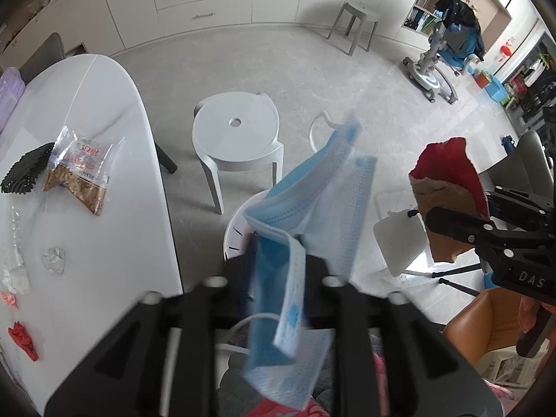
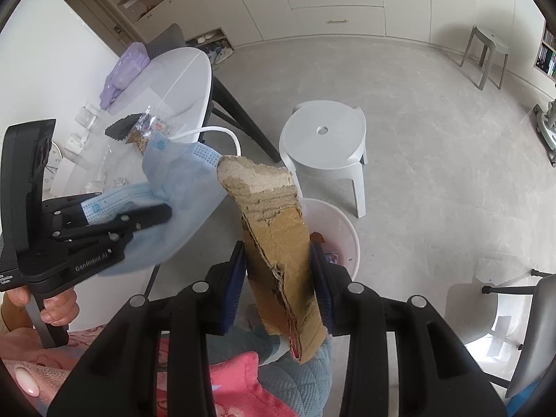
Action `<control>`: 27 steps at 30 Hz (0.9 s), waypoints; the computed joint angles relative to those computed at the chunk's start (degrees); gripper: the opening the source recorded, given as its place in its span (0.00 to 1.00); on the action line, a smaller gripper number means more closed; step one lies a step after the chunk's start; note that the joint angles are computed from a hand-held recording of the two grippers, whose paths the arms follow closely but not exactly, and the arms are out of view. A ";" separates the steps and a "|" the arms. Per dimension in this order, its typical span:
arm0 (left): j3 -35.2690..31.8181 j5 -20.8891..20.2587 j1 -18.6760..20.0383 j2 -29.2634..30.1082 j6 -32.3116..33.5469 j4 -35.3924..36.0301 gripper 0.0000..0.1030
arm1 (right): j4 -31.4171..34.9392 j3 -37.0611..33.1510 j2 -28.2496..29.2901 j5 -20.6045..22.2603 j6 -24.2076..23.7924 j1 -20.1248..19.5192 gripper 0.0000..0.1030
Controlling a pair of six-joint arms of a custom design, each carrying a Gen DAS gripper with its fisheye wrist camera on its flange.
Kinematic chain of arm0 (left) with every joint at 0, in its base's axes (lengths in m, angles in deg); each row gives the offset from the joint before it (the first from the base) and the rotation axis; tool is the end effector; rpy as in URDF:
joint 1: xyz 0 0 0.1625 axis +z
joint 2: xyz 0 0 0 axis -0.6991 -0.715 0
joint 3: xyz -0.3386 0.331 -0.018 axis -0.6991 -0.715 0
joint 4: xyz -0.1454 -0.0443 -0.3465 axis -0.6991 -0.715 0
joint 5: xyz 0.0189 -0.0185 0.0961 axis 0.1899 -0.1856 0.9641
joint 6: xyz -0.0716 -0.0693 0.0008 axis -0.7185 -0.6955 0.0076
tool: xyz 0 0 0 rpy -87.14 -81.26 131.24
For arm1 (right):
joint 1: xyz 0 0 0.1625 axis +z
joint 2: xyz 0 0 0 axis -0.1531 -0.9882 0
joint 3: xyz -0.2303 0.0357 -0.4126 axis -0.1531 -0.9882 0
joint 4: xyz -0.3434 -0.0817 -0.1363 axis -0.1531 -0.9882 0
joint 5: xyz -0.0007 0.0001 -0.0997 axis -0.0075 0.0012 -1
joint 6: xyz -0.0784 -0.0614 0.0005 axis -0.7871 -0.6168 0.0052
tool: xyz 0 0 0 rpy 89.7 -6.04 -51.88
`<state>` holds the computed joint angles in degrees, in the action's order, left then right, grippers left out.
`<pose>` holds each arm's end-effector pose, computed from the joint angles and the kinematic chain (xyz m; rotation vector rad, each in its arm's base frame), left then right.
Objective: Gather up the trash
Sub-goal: 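Carry both items over the bin and open both grippers to drop them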
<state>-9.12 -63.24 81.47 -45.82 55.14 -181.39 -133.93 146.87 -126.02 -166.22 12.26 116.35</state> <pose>-0.4800 -0.5835 0.2333 1.0237 2.3969 0.0500 0.2496 -0.5276 0.3132 -0.1866 -2.6152 0.7591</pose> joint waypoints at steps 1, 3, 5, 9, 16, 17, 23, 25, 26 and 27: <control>0.28 1.41 -0.30 -0.04 -0.64 -0.31 0.69 | -0.34 -0.02 0.02 0.33 -0.29 -0.19 0.36; 1.16 4.03 -0.68 -0.55 -0.33 -2.44 0.78 | 0.30 0.54 -1.26 0.32 -0.19 -0.08 0.36; 0.85 4.05 -0.83 -0.58 0.61 -2.64 0.82 | 0.86 0.69 -1.88 0.49 -0.17 -0.18 0.37; 0.86 4.04 -1.05 -0.97 0.41 -2.52 0.82 | 1.31 0.27 -1.90 0.68 -0.42 -0.26 0.37; -0.07 4.10 -0.97 -1.21 -0.37 -2.28 0.83 | 2.01 -0.63 -1.04 1.21 -1.05 -0.33 0.37; -0.39 4.20 -0.97 -1.16 -0.70 -2.10 0.84 | 2.24 -0.89 -0.85 1.54 -1.22 -0.41 0.37; -0.94 4.72 -0.69 -1.80 -2.10 -1.61 0.86 | 7.27 -3.90 1.92 0.78 -1.87 0.00 0.87; -0.83 4.91 -0.63 -2.11 -2.39 -1.58 0.86 | 9.21 -5.08 3.26 -4.88 -0.11 1.32 0.98; -0.75 4.98 -0.54 -2.29 -2.55 -1.52 0.86 | 9.77 -5.58 3.93 -7.05 -0.42 1.86 0.98; -0.67 5.05 -0.46 -2.46 -2.76 -1.48 0.86 | 10.40 -5.97 4.19 -7.14 -0.96 1.91 0.98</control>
